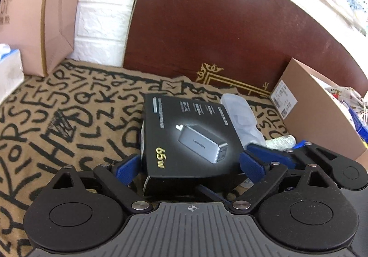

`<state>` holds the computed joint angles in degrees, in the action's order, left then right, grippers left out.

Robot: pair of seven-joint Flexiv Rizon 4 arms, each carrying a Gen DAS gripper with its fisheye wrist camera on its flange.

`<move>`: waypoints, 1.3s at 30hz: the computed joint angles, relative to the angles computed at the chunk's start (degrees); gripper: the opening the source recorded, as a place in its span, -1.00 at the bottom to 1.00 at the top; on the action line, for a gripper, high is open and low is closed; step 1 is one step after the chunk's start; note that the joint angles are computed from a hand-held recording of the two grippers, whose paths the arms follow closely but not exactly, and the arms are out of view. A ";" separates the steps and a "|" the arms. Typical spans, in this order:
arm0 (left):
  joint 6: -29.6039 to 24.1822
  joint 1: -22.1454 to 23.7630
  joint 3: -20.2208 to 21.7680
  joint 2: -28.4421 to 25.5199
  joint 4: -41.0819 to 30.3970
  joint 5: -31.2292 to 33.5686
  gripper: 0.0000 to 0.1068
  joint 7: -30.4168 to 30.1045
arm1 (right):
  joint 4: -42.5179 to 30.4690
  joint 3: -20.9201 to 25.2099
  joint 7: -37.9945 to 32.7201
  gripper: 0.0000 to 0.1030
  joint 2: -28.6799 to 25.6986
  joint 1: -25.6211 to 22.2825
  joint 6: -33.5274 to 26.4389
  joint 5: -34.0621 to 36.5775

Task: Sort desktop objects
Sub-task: 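Close the left gripper on the black charger box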

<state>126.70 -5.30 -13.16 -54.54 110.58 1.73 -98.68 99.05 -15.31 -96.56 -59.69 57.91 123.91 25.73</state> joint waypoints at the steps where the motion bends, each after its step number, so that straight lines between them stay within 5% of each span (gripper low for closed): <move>1: 0.18 -0.13 0.09 -0.03 0.06 -0.15 0.76 -0.08 | 0.18 0.61 -0.32 0.41 0.12 -0.55 0.30 -1.20; 6: 0.54 -1.12 1.00 1.18 1.49 -1.89 0.55 -0.70 | 0.23 -0.24 -0.58 0.33 0.20 0.64 -0.45 0.21; 21: 7.60 -6.84 3.42 6.48 13.79 -6.23 0.54 -5.40 | 11.16 5.30 1.37 0.19 7.26 1.36 3.25 0.21; 32: 13.66 -15.70 4.30 8.17 20.34 -9.66 0.62 -5.81 | 21.85 8.98 -3.58 0.19 12.55 5.47 10.78 10.39; 36: 12.47 -17.70 2.91 8.09 20.19 -8.14 0.30 -4.86 | 26.38 13.78 -3.51 0.08 13.71 3.44 16.39 9.27; 39: 12.97 -22.48 4.21 8.12 20.47 -12.81 0.35 -3.35 | 24.59 10.75 -12.95 0.06 12.43 9.71 16.72 18.67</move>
<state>139.67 -27.78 -8.95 -46.43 131.05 -11.08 -102.03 123.64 -4.55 -109.51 -47.26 67.62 140.63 44.40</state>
